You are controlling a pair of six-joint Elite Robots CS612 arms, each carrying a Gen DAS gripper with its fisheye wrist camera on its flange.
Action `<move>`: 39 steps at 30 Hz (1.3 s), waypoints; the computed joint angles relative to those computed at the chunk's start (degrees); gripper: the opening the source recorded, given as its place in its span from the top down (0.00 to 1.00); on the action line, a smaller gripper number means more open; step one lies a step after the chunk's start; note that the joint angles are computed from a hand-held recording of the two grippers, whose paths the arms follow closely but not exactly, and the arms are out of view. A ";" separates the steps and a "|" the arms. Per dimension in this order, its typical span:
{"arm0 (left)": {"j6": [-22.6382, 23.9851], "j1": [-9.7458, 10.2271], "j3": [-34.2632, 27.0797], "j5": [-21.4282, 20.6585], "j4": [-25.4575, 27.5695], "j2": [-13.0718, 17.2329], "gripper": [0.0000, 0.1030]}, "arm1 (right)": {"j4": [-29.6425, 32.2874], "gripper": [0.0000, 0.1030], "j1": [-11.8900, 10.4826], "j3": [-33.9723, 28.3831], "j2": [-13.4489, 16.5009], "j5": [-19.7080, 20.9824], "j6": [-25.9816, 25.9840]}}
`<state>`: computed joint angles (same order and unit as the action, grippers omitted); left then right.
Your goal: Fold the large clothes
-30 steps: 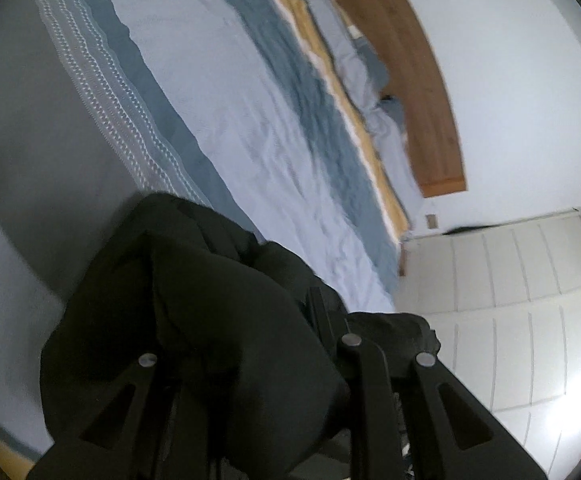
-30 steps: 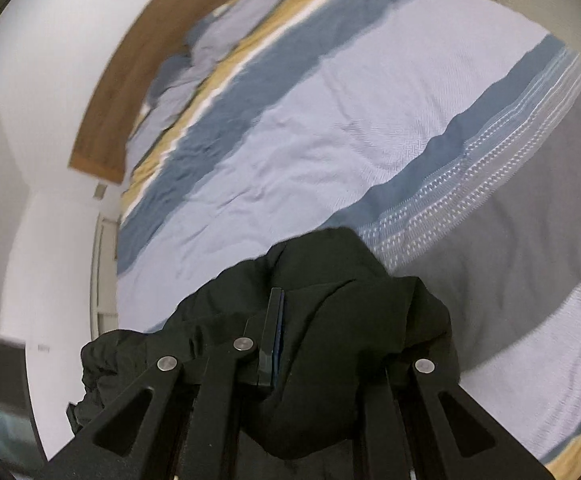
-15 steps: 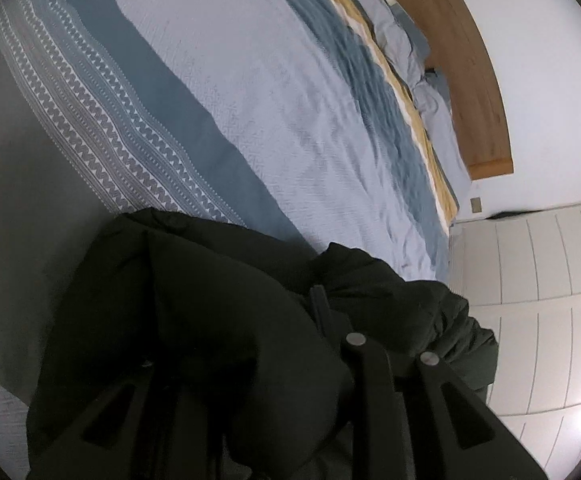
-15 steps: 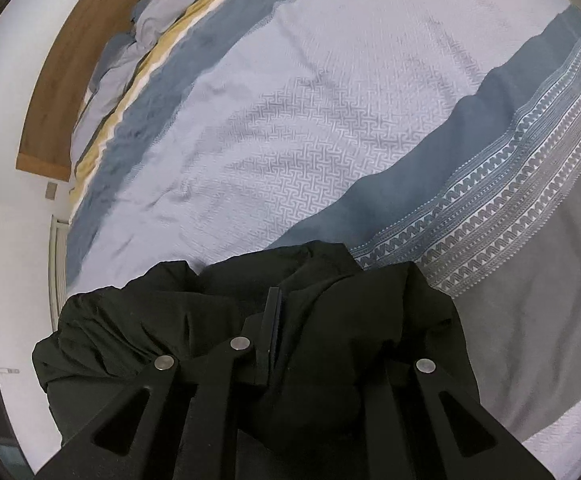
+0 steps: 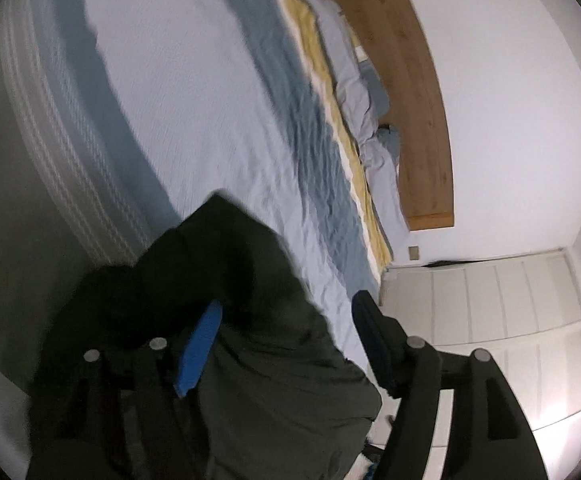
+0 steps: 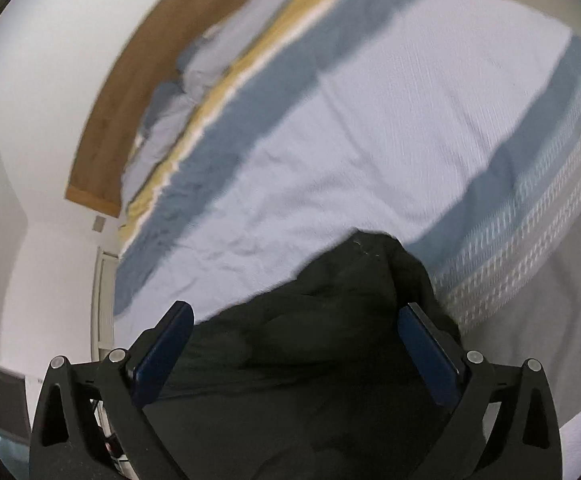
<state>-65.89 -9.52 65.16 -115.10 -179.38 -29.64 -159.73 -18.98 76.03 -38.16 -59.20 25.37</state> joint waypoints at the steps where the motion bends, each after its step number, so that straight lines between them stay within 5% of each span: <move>1: 0.90 0.01 0.60 1.12 -0.02 -0.79 0.35 | -0.78 0.02 0.04 0.33 -0.70 -0.52 -1.13; 5: 11.24 -1.24 4.36 7.78 5.09 -5.75 0.34 | -3.21 0.02 1.01 2.49 -3.72 -2.61 -8.85; 8: 22.54 -4.15 8.51 13.17 9.77 -9.86 0.34 | -4.21 0.02 2.40 5.74 -6.39 -2.02 -15.97; 13: 30.18 -8.96 14.67 16.53 8.70 -12.79 0.34 | -7.44 0.03 6.04 13.19 -10.47 -5.26 -28.14; 21: 36.53 -15.00 20.01 19.90 6.87 -13.79 0.34 | -13.15 0.04 9.73 19.94 -11.87 -7.86 -35.73; 28: 44.81 -16.51 11.36 27.04 13.29 -8.49 0.30 | -11.87 0.04 12.06 14.87 -6.75 -13.34 -38.09; 39: 46.50 -14.27 -12.87 25.47 31.91 3.95 0.21 | -0.60 0.04 12.86 -2.56 3.19 -17.06 -34.80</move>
<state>-19.39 -23.78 52.29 -89.63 -147.48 -25.69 -160.33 -6.12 73.47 -34.96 -76.26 -9.43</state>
